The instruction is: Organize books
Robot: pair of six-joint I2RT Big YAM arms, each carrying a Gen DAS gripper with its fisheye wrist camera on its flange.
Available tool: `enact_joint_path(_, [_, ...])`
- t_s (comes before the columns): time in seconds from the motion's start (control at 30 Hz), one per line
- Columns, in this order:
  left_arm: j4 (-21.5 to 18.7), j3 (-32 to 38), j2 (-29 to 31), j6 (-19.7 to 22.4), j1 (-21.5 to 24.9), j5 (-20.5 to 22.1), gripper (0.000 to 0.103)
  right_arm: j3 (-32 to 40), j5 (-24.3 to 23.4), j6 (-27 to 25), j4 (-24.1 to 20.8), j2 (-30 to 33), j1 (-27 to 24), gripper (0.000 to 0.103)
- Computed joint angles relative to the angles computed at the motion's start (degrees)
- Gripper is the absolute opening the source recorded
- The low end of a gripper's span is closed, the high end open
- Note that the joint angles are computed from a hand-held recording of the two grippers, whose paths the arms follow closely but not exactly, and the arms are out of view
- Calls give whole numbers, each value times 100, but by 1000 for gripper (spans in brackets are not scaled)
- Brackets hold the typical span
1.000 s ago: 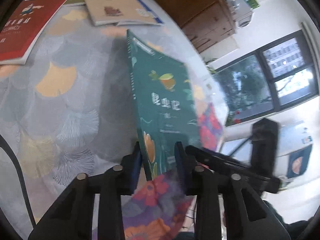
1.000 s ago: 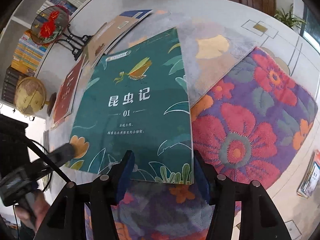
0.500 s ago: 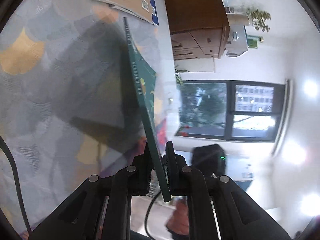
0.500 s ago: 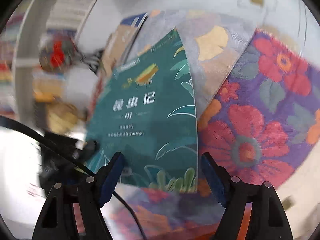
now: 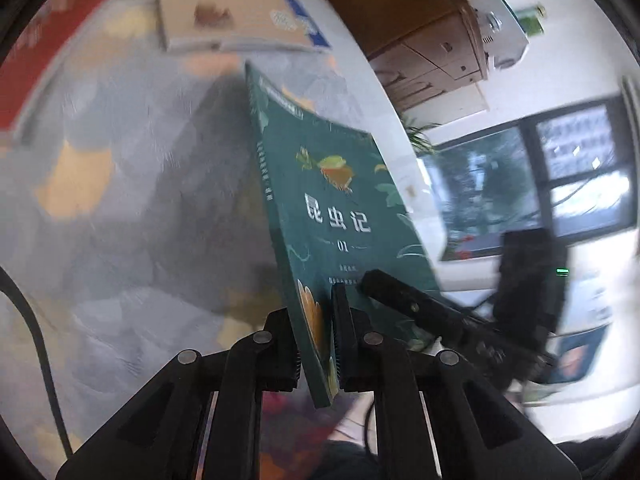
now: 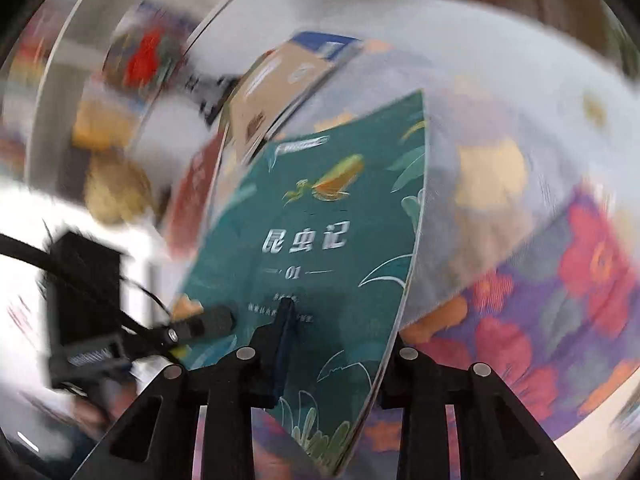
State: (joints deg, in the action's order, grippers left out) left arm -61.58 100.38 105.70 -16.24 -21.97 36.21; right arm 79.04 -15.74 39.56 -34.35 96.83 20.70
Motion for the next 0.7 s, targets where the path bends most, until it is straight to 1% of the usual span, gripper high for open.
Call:
enact_joint_path(0.03, [90, -24, -58, -6, -23, -179, 10, 185, 205, -349, -198, 57, 76, 31])
enact_joint_path(0.07, [221, -83, -134, -87, -26, -300, 10, 299, 347, -714, -295, 75, 131, 31])
enact_joint_path(0.1, [397, -187, -244, -252, 12, -311, 11, 344, 459, -980, -277, 52, 191, 31])
enact_joint_path(0.17, [610, -355, -417, -438, 121, -247, 11, 338, 582, -1346, -136, -29, 279, 31])
enact_joint_path(0.23, [642, -459, -590, -464, 196, -357, 11, 552, 586, -1649, -221, 33, 375, 31])
enact_joint_path(0.27, [708, -600, -731, -446, 261, -422, 11, 671, 572, -1728, -275, 83, 411, 31])
enact_joint_path(0.3, [809, -733, -879, -496, 319, -503, 12, 678, 552, -1809, -265, 64, 446, 31])
enact_joint_path(0.33, [893, -836, -991, -582, 368, -561, 12, 847, 526, -1931, -308, 141, 509, 31])
enact_joint_path(0.4, [1069, -1133, -1338, -768, 623, -555, 11, 850, 545, -2095, -296, 70, 667, 31])
enact_joint_path(0.47, [1182, -1288, -1535, -874, 827, -578, 12, 1177, 457, -2202, -344, 236, 823, 31])
enact_joint_path(0.6, [1368, -1708, -2046, -967, 1520, -544, 12, 2184, 244, -2341, -590, 826, 1191, 31])
enact_joint_path(0.7, [1466, -1974, -2313, -993, 2139, -492, 12, 3287, 217, -2537, -967, 1499, 1554, 31])
